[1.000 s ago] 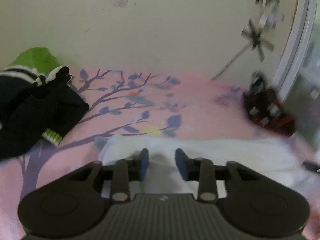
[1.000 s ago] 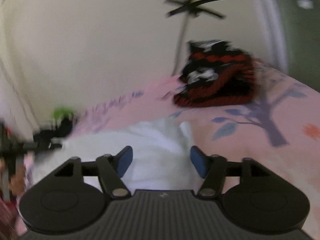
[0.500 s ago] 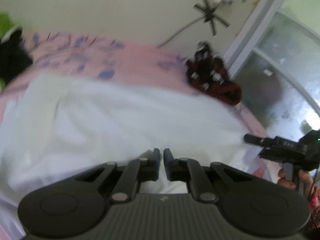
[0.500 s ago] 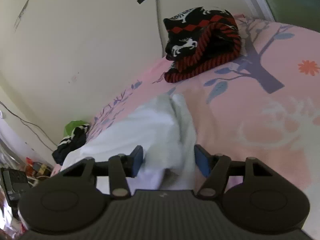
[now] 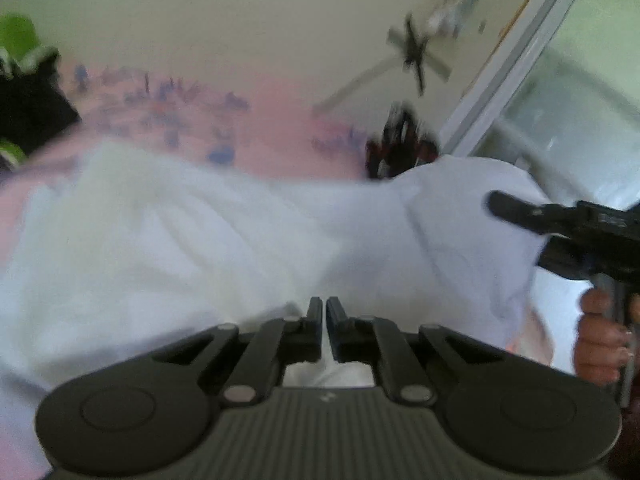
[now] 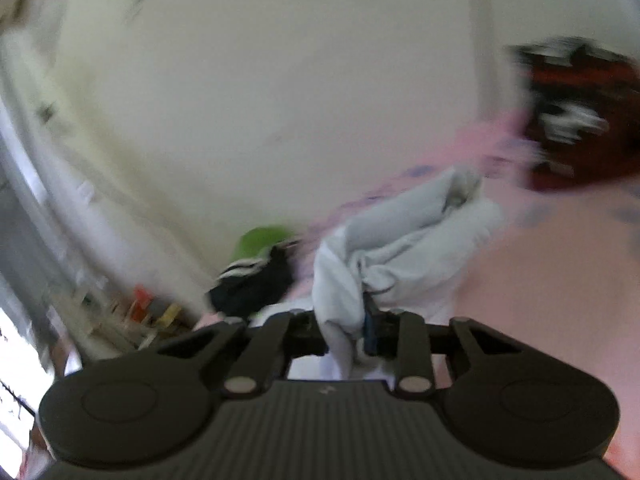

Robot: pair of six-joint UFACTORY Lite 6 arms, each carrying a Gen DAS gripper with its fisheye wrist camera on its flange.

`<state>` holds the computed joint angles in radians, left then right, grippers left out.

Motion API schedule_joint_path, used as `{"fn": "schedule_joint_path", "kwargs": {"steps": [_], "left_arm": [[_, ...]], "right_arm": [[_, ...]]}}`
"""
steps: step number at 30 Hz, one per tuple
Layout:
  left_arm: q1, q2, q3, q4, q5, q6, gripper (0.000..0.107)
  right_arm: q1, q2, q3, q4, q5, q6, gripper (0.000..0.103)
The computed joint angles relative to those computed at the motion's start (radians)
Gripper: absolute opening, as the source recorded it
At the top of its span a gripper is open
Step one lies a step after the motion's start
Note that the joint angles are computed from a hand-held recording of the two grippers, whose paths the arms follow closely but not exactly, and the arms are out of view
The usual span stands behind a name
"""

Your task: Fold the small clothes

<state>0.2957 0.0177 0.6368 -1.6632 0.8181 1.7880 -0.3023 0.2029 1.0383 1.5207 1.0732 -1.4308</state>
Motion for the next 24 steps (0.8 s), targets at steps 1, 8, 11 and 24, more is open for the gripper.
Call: {"fn": "schedule_joint_path", "kwargs": {"steps": [1,8,11,24], "left_arm": [[0.071,-0.045,-0.026,0.009,0.048,0.009,0.006],[0.610,-0.193,-0.071,0.159,0.249,-0.067,0.015],[0.728,-0.190,-0.069,0.191,0.268,-0.085,0.031],[0.430,-0.155,-0.073,0.052,0.104,-0.003,0.060]], "right_arm": [[0.050,-0.005,0.019,-0.002,-0.010,0.006,0.025],[0.507,0.151,0.236,-0.039,-0.177,0.065,0.023],[0.634,0.353,0.414,-0.101,-0.235,0.152,0.042],[0.393,0.253,0.357,-0.014,-0.059,0.013,0.048]]}}
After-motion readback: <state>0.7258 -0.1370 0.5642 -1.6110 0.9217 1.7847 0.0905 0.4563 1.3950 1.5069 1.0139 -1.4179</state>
